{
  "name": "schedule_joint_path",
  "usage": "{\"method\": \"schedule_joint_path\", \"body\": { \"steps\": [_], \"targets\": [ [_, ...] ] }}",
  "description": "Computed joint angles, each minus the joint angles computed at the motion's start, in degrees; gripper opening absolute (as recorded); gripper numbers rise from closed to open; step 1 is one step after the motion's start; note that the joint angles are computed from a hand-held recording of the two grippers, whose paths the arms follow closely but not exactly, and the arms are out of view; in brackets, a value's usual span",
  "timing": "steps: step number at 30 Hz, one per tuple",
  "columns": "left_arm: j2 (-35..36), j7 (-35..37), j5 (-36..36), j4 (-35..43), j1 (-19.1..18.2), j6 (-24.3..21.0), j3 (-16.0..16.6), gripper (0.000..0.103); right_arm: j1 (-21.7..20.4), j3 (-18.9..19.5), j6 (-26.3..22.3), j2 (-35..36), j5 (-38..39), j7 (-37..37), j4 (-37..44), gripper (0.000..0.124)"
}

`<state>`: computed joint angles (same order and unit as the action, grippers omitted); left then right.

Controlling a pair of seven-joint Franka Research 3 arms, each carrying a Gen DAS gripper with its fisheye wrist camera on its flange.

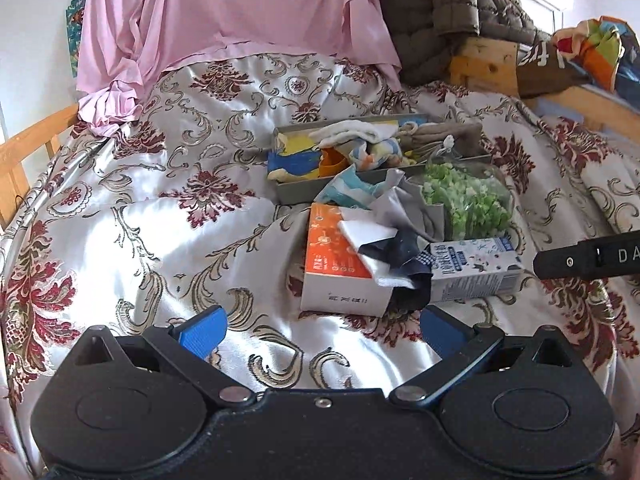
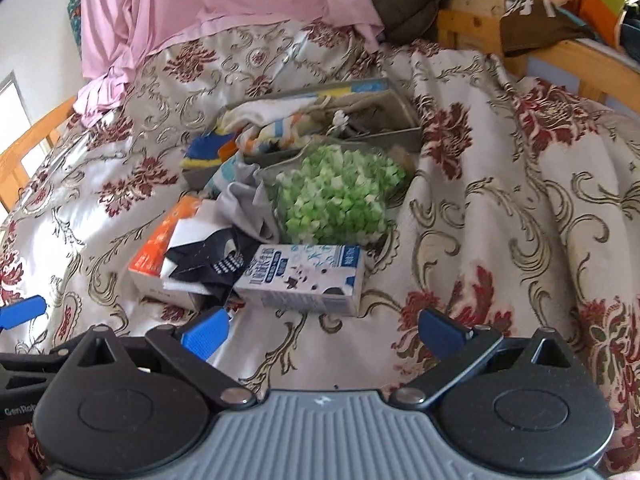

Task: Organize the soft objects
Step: 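Move both tools back over the pile beside the orange box, then grasp the black cloth with the right tool while the left grasps the white tissue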

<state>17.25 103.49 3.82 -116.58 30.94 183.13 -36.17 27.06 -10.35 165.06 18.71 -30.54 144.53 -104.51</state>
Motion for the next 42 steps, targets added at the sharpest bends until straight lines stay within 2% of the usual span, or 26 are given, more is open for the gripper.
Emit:
{"method": "schedule_joint_path", "body": {
  "steps": [3,9,11,14,23,24,28,36,39,42],
  "targets": [
    [-0.7,-1.8,0.6,0.7,-4.8,-0.9,5.4,0.102,-1.5,1.8,0.3,0.3,3.1,-3.5,0.2,0.103],
    [-1.3,-8.3,5.0,2.5,-19.5,-1.4,22.2,0.102,-2.6,3.5,0.1,1.2,9.2,-9.7,1.0,0.103],
    [-1.1,-10.8,7.4,3.3,-23.3,-1.3,26.7,0.102,-2.5,3.6,0.0,1.5,10.8,-11.2,1.3,0.103],
    [-0.6,-12.8,9.4,4.6,-24.8,-2.4,28.7,0.102,-2.5,3.7,0.5,1.8,12.9,-13.2,1.6,0.103],
    [2.1,-7.8,8.3,9.7,-20.9,-6.3,24.4,0.102,-2.6,4.5,6.0,3.8,19.7,-20.9,2.1,0.103],
    [2.6,-6.5,7.3,10.7,-19.9,-6.8,23.1,0.102,-2.1,4.0,6.8,4.3,20.1,-21.7,2.5,0.103],
    [6.0,1.9,-1.3,15.3,-12.9,-10.4,14.1,0.102,0.2,2.1,8.6,6.4,21.1,-25.6,4.4,0.103],
    [15.1,17.6,-13.7,24.8,-5.8,-12.4,2.0,0.102,10.5,-10.7,13.3,12.3,18.3,-25.6,9.2,0.103],
    [18.6,22.6,-16.8,28.4,-4.4,-13.6,-1.3,0.102,8.7,-8.7,14.9,14.0,20.7,-28.8,11.2,0.101],
    [21.6,25.4,-19.4,32.6,-4.5,-17.4,-2.4,0.102,8.1,-8.0,15.6,15.7,22.8,-31.2,13.0,0.1]
  ]
}}
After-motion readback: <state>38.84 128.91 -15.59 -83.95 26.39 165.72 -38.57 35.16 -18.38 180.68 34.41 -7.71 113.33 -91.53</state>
